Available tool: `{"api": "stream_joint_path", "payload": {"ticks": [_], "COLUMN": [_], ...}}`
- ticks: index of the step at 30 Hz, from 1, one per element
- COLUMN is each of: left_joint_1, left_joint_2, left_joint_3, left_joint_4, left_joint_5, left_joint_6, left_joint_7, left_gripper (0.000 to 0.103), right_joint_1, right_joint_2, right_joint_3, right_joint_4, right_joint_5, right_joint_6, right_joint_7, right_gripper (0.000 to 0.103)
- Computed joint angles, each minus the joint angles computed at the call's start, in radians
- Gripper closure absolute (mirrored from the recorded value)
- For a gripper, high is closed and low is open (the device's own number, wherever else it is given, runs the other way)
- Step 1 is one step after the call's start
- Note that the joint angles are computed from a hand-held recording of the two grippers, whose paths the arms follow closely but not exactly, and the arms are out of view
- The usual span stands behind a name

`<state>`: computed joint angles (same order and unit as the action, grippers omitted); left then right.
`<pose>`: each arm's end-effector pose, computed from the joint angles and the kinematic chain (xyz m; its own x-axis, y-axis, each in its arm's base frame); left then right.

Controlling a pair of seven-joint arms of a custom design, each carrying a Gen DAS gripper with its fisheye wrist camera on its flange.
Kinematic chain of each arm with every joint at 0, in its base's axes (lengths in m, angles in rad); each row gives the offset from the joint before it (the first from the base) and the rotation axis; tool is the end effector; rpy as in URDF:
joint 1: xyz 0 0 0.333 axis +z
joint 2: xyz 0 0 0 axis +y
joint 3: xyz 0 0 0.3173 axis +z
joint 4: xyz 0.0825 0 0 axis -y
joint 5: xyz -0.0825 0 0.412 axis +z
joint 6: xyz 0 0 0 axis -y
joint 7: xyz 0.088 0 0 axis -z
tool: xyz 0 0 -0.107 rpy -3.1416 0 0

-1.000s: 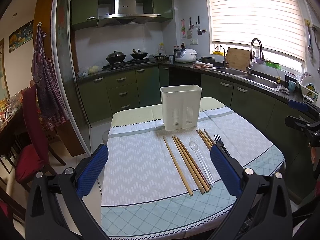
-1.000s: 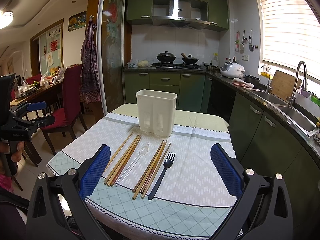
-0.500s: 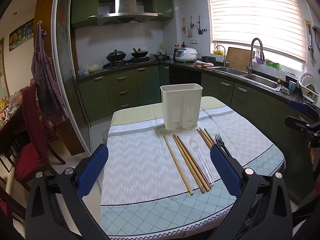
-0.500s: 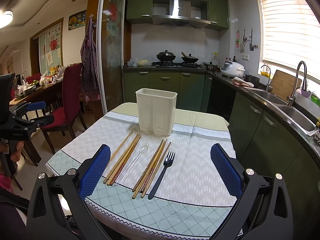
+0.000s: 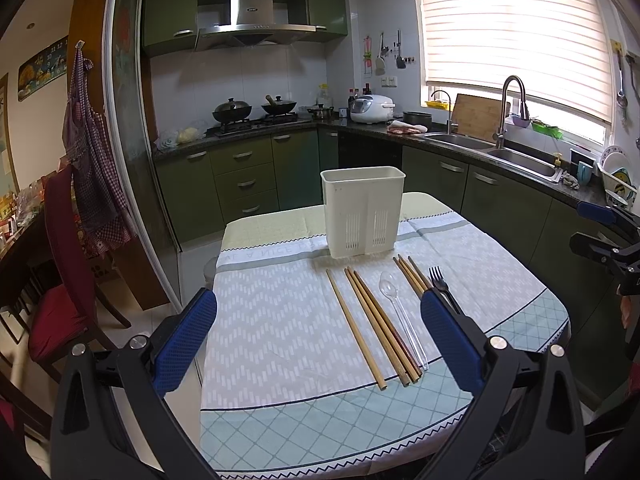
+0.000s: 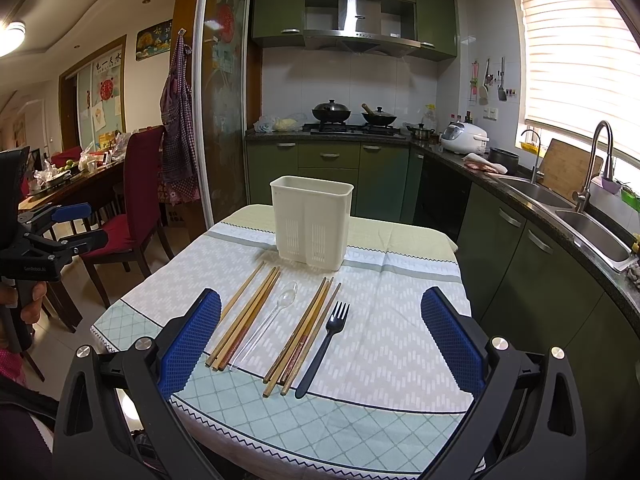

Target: Organize utensils

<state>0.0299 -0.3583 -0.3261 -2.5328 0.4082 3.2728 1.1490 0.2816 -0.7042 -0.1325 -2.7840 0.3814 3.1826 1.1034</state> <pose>0.4510 -0.1900 0.5019 -0.3085 -0.9484 -0.0728 -0.4400 0.2101 -0.8731 0.3929 0.0204 0.5187 0.2048 -0.9788 -0.0019 -0.4478 -0.0920 -0.8894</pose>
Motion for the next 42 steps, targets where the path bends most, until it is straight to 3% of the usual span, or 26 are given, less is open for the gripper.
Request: {"api": "stream_joint_path", "payload": {"ticks": [20, 26, 29, 31, 33, 38, 42], "left_joint_1": [0.002, -0.038, -0.188, -0.328, -0.383, -0.377, -0.339], "left_joint_2": [-0.004, 0.021, 0.082, 0.14, 0.202, 0.383, 0.515], "left_joint_3": [-0.001, 0.029, 0.151, 0.256, 0.284, 0.236, 0.168], "left_joint_4": [-0.002, 0.015, 0.076, 0.135, 0.206, 0.419, 0.591], "left_joint_5": [0.005, 0.007, -0.03, -0.151, -0.265, -0.404, -0.459], "left_joint_6": [-0.002, -0.032, -0.125, -0.204, -0.285, -0.474, -0.617], "left_joint_7": [-0.006, 0.003, 0.063, 0.177, 0.273, 0.376, 0.408], "left_gripper": [0.006, 0.006, 0.006, 0.006, 0.006, 0.006, 0.006], "right_joint_1": [0.001, 0.004, -0.039, -0.068, -0.063, -0.058, -0.148], "right_joint_2": [0.004, 0.06, 0.116, 0.164, 0.215, 0.374, 0.433], "right_joint_3": [-0.002, -0.021, 0.002, 0.007, -0.018, -0.097, -0.034], "right_joint_4": [-0.003, -0.001, 0.038, 0.085, 0.136, 0.318, 0.376], "right_joint_5": [-0.003, -0.009, -0.014, -0.014, 0.01, 0.159, 0.14], "right_joint_6": [0.003, 0.023, -0.027, -0.091, -0.153, -0.397, -0.425], "right_joint_7": [0.002, -0.011, -0.001, 0.007, 0.004, -0.026, 0.034], "right_gripper": [0.004, 0.004, 0.004, 0.004, 0.004, 0.004, 0.012]}}
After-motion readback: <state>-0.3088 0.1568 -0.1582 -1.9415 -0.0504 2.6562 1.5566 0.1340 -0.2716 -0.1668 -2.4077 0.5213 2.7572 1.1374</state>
